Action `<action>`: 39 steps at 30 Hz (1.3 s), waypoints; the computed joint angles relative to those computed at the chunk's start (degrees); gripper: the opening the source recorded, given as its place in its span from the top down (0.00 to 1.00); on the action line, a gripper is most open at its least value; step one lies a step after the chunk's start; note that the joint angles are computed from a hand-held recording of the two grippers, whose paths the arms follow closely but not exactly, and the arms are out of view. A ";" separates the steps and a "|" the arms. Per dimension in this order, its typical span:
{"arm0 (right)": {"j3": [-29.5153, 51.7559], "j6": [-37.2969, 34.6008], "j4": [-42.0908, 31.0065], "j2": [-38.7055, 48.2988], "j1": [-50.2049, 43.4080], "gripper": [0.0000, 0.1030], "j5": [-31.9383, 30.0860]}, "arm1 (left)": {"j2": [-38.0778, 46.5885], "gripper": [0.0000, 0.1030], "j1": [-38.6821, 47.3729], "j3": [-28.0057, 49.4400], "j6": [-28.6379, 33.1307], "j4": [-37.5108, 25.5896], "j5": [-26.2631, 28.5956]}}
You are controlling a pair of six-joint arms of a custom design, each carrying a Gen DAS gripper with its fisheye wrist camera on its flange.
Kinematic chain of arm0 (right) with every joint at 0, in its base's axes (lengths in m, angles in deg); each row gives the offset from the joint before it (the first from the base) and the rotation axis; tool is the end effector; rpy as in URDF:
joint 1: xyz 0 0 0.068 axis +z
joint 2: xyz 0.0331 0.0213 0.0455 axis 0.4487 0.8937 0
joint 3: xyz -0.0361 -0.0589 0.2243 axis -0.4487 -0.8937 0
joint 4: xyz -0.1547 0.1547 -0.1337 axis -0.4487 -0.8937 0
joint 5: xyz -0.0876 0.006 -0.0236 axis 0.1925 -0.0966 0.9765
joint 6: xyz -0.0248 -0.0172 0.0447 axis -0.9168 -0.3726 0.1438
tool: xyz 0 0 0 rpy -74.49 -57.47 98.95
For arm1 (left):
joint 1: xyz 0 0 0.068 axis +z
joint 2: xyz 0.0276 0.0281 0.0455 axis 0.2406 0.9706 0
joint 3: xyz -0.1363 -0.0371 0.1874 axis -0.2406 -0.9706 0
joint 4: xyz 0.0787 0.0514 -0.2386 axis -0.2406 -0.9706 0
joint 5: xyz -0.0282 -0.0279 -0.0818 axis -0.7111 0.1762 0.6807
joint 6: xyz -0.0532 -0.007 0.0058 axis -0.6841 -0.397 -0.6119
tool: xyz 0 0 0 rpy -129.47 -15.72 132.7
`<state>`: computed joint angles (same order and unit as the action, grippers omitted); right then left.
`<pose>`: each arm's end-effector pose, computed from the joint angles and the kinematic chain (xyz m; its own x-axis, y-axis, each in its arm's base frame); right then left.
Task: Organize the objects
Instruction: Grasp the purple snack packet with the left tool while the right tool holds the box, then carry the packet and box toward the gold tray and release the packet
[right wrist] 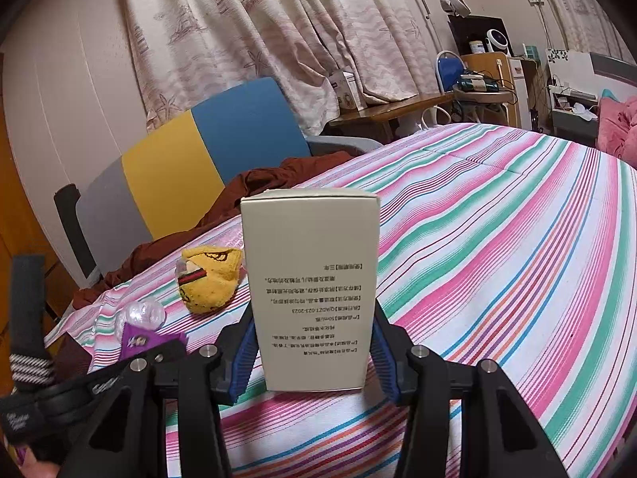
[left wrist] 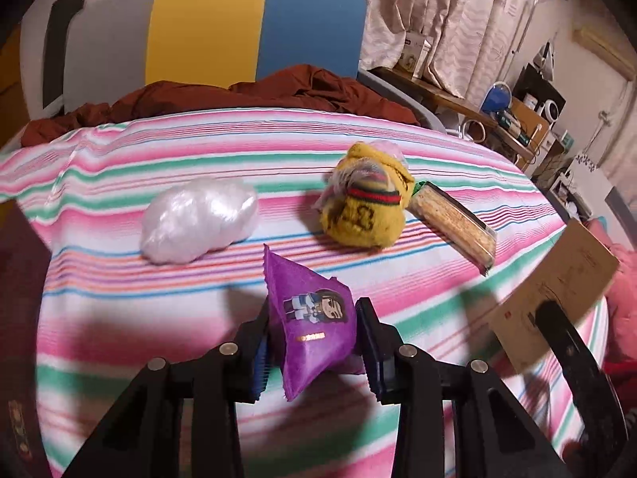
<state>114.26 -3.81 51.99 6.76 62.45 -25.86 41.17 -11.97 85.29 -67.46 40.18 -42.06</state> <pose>0.2677 0.1763 0.1209 -0.5229 0.3111 -0.7936 0.0398 0.9389 0.3418 0.3036 -0.1413 0.1272 -0.7562 -0.1507 -0.6367 -0.0166 0.9772 -0.2115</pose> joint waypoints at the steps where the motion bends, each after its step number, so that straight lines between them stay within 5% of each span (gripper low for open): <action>1: -0.26 -0.07 -0.07 -0.29 0.03 0.51 0.14 | -1.24 0.63 -0.08 -1.51 -0.25 0.51 0.01; 9: 0.92 -2.10 -2.21 -0.63 2.49 0.51 4.78 | -8.31 0.64 -0.81 -8.66 -3.52 1.37 -1.05; 17: 4.46 -6.34 -4.70 1.27 4.84 0.51 6.65 | -30.37 0.64 -2.69 -24.82 -7.41 0.22 2.34; 28: 7.93 -10.19 -7.86 2.91 7.42 0.51 9.48 | -70.89 0.63 -2.86 -32.57 -6.12 -26.08 -0.24; 35: 9.41 -15.82 -8.59 3.46 12.57 0.51 12.10 | -89.44 0.63 14.76 -32.68 0.46 -42.43 9.13; 39: 10.03 -15.60 -10.11 2.52 15.70 0.51 12.69 | -87.81 0.63 33.29 -31.99 8.56 -43.58 21.86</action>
